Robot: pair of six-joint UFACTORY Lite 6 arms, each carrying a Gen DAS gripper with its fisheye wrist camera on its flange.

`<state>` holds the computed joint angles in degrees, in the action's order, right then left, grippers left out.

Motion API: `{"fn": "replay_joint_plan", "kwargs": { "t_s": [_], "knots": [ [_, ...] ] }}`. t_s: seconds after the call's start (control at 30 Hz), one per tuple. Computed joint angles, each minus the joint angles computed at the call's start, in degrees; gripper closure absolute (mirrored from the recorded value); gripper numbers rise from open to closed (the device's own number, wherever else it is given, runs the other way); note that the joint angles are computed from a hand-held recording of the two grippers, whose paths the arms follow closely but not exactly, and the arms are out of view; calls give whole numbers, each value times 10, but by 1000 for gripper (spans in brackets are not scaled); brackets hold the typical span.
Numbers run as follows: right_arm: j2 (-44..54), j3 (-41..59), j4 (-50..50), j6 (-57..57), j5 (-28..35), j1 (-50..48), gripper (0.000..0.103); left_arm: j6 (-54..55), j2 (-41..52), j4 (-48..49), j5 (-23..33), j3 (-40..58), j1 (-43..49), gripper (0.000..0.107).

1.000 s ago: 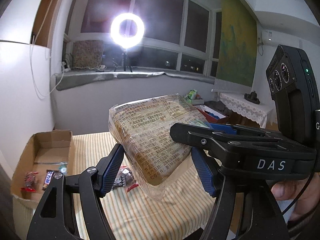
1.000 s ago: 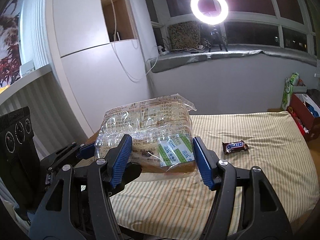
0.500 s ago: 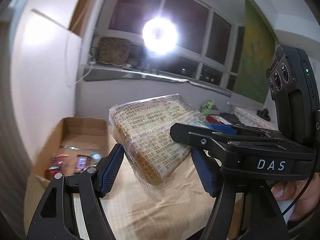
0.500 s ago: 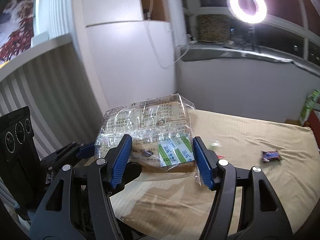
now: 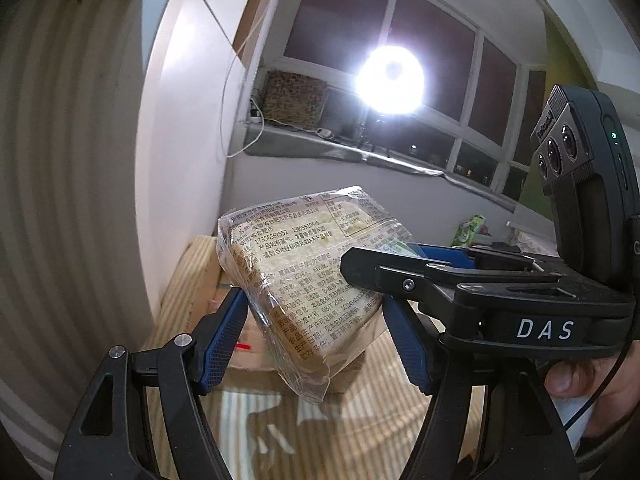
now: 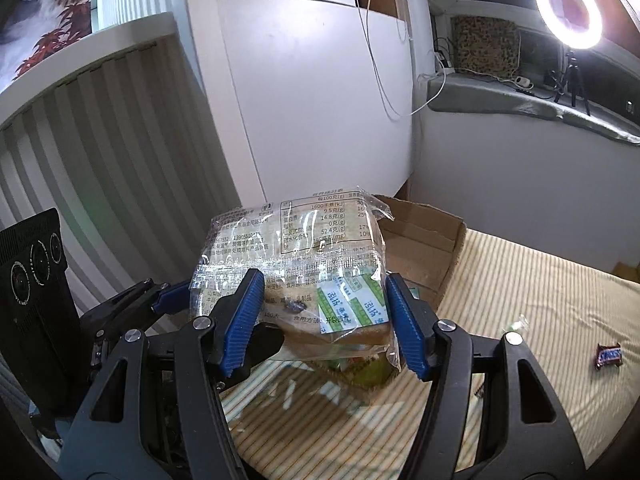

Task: Organize snacks
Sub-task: 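Lift the bread loaf with both grippers and carry it over the box, then lower the bread loaf into the box and open both grippers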

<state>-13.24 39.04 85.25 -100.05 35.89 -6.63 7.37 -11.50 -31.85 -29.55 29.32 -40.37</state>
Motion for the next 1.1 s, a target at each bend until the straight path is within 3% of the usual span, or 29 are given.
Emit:
{"fn": "replay_joint_plan", "kwargs": {
  "t_s": [0.3, 0.43, 0.47, 0.53, 0.87, 1.1],
  "knots": [
    [190, 111, 52, -61, 8, 0, 38, -72, 132, 95, 15, 94, 50, 37],
    [219, 111, 174, -193, -38, 6, 32, -126, 178, 160, 18, 116, 81, 32],
    [223, 110, 193, -213, -41, 5, 30, -119, 183, 150, 12, 115, 83, 25],
    [235, 116, 202, -222, -41, -2, 30, -74, 184, 93, 3, 107, 80, 25],
    [184, 70, 234, -256, -49, 7, 30, -96, 128, 90, 1, 43, 120, 25],
    [130, 27, 243, -264, -50, 16, 30, -2, 58, -9, 0, 7, 90, 25]
  ]
}}
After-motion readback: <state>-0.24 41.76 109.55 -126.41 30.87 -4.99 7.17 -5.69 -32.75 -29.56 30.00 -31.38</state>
